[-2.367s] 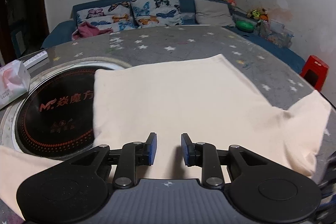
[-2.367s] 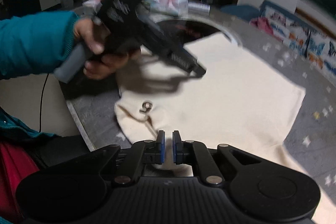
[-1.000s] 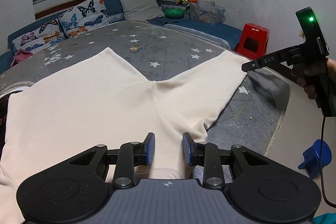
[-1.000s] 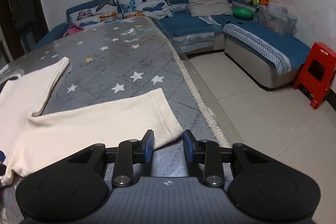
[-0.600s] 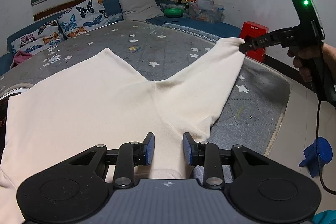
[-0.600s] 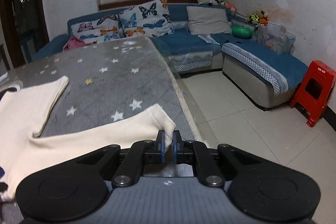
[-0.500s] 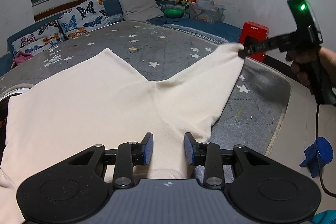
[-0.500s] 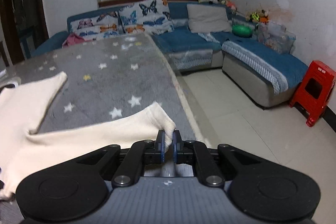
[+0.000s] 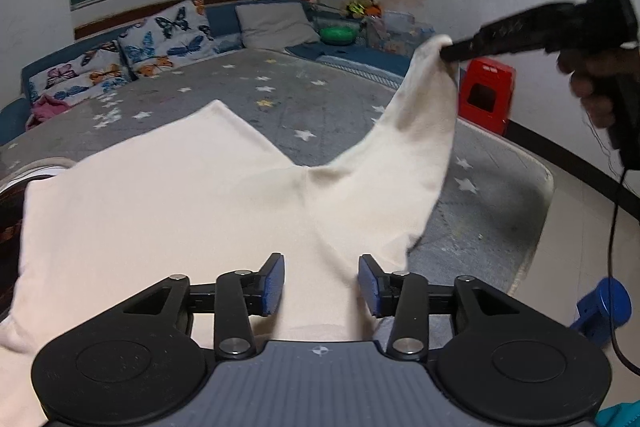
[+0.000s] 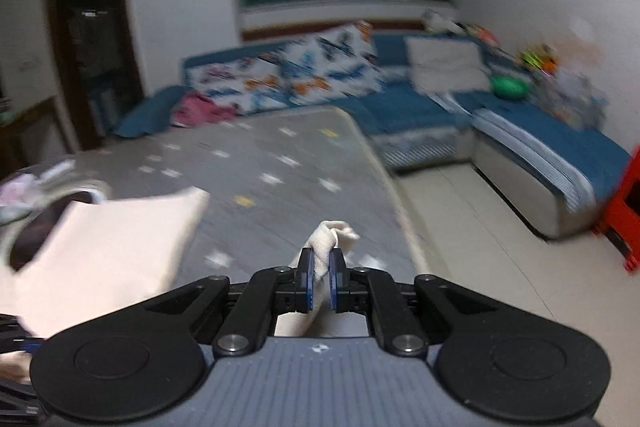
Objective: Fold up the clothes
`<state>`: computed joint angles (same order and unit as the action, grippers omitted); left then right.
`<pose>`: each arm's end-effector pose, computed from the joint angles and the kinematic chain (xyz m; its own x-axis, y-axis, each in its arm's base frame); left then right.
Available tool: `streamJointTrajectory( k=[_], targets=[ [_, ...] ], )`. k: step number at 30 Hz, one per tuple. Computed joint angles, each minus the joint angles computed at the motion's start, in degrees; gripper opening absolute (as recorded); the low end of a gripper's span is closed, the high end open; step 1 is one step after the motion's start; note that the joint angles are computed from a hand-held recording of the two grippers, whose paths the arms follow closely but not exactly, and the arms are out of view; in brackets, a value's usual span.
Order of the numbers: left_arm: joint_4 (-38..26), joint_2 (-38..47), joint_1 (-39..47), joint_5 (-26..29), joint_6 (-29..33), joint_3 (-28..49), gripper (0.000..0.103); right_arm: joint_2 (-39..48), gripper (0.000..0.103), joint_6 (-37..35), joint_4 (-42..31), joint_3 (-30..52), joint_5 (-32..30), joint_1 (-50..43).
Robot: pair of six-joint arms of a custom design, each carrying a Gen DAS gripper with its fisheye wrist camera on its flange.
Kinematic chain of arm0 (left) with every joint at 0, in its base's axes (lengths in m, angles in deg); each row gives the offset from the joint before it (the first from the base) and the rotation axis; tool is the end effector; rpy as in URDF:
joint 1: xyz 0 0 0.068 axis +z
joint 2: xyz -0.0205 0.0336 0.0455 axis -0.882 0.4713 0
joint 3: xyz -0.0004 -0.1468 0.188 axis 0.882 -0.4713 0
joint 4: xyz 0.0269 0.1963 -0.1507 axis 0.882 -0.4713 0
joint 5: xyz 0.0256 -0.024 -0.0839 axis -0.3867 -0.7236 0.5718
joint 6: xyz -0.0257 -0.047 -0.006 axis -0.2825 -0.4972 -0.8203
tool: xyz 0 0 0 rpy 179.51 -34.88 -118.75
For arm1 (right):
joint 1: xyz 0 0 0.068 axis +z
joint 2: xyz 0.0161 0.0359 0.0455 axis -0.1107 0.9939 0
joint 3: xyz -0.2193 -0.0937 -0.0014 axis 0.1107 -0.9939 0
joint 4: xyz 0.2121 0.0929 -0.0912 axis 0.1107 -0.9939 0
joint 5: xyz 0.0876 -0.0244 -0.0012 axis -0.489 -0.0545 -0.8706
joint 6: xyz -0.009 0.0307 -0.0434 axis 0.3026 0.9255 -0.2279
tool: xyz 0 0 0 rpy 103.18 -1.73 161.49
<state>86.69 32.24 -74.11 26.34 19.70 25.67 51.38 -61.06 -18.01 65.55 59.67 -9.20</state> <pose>0.2443 -0.0686 0.0960 -0.4764 0.4225 -0.7711 0.6975 0.7156 -0.0389 0.2044 -0.0086 0.1965 -0.5464 0.0988 -0.8316 0.0490 0.9951 0.0861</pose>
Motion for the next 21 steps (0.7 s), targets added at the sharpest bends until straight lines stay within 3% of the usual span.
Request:
streamJointTrajectory(
  k=[7,14,21],
  targets=[
    [-1.6,-4.2,10.3,3.6,0.7,-1.6,0.046,4.0,0.006,-0.1,-2.1,9.7,2.3,16.3],
    [-3.4,-5.8,22.4,8.4,2.3,-2.3,0.046,20.3,0.006,0.2,1.4,20.7,5.3,31.7],
    [-4.2,-4.9,29.7,11.3,3.9,-2.6,0.046,35.1,0.006,0.9,2.2,29.7,5.7,40.0]
  ],
)
